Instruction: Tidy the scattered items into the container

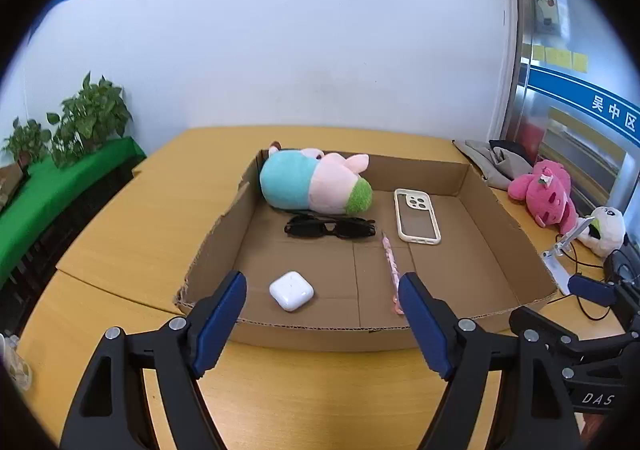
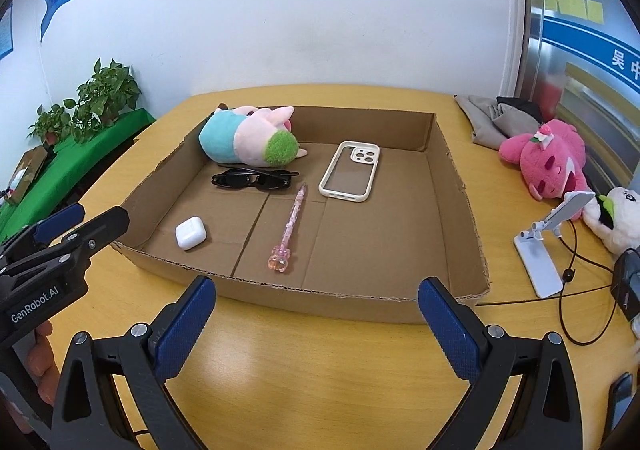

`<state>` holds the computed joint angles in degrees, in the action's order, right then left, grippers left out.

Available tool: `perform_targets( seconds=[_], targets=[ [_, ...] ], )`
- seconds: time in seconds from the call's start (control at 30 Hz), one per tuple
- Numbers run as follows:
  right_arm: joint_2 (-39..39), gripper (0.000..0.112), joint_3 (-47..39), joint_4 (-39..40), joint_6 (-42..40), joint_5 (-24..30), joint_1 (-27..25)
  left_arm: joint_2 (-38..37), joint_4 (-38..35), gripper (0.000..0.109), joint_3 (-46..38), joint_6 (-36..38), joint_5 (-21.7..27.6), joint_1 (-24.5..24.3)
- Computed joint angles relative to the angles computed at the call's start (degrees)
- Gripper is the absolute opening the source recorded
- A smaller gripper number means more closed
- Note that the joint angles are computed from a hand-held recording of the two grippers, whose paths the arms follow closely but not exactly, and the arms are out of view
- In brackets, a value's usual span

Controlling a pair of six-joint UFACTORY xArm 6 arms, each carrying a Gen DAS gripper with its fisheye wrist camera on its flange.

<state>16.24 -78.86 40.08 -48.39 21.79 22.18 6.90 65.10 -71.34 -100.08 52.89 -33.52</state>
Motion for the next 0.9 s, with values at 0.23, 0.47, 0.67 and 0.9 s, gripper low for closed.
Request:
perform_targets(
  seconds=[0.23,0.47,0.67,0.9],
  targets=[
    [-0.5,0.103,1.0,0.7,-1.1,-1.6,0.1,0.0,0.6,0.08,-0.1,-0.4,0.2,-0.4],
    [-0.4,0.103,1.1,-0.3,0.0,-1.0,-0.1,0.6,-1.7,0.08,-0.3,1.7,-1.5,0.3],
    [-0.3,0.103,1.3,-0.8,0.4,-1.0,-0.1,0.9,-2.7,0.08,-0.2,2.4,-2.2,0.4],
    [-0.1,0.103,1.5,-1.7,1.1,-1.5,0.1,1.2,-4.4,0.08,-0.4,3.9,-1.9,0.5]
  ],
)
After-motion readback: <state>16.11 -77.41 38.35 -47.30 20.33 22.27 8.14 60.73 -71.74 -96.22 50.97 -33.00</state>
